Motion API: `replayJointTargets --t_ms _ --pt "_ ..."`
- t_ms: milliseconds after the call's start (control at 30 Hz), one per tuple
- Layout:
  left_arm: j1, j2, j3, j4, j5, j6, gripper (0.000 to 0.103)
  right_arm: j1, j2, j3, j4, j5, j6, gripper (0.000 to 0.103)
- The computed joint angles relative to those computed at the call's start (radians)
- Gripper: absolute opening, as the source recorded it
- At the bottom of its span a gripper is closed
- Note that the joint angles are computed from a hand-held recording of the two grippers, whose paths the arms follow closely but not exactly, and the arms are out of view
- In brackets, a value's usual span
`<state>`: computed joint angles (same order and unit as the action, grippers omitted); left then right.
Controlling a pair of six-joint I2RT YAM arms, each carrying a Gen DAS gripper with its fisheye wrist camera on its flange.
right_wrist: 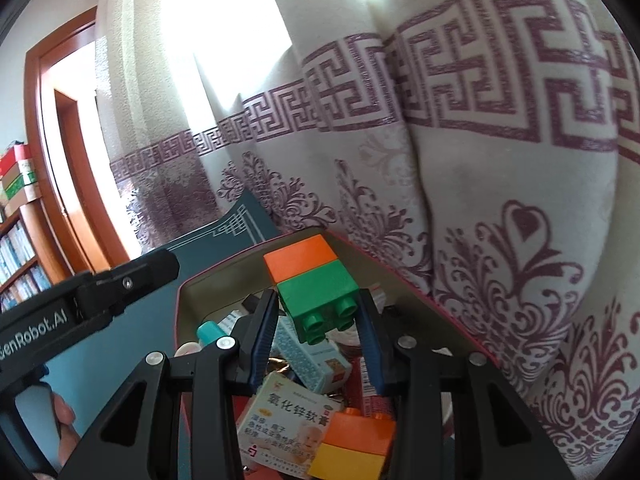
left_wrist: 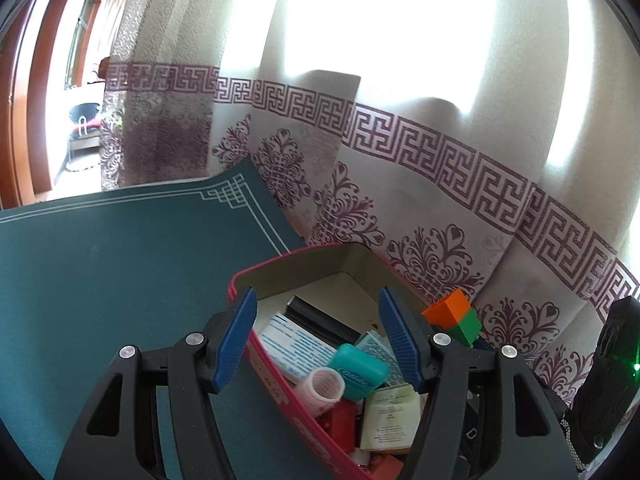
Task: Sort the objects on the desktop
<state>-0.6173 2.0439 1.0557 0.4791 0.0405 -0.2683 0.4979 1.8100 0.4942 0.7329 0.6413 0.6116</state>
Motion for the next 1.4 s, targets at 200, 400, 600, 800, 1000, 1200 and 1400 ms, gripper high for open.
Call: replayJointTargets --t_ms 200,400,600,800,1000,1200,1400 --pt "0.004 -0.016 -0.015 0.017 -0.043 -0.003 0.074 0.001 0.009 0.003 0.016 -0.004 -0.010 0.062" --pt "0.008 -0.033 -0.029 0.018 -0.056 -0.002 0.074 0.045 0.010 -0.003 0.079 0.049 -0.074 0.080" --pt "0.021 -0.060 -0.048 0.022 -0.070 -0.021 0.074 0.073 -0.015 -0.003 0.017 0.075 -0.070 0.084" --pt "0.025 -0.088 -0.055 0.001 -0.099 -0.027 0.079 0.094 -0.076 -0.037 -0.069 0.079 -0.027 0.087" --pt "0.023 -0.143 -0.079 -0.025 -0.177 -0.054 0.086 0.160 -0.155 -0.065 -0.186 0.147 -0.012 0.092" --pt "0.032 -0.216 -0.079 -0.144 -0.232 -0.109 0.087 0.228 -0.286 -0.088 -0.337 0.204 0.030 0.097" --pt "-0.013 -0.369 -0.183 -0.098 -0.341 -0.051 0.087 0.323 -0.453 -0.080 -0.540 0.318 0.089 0.103"
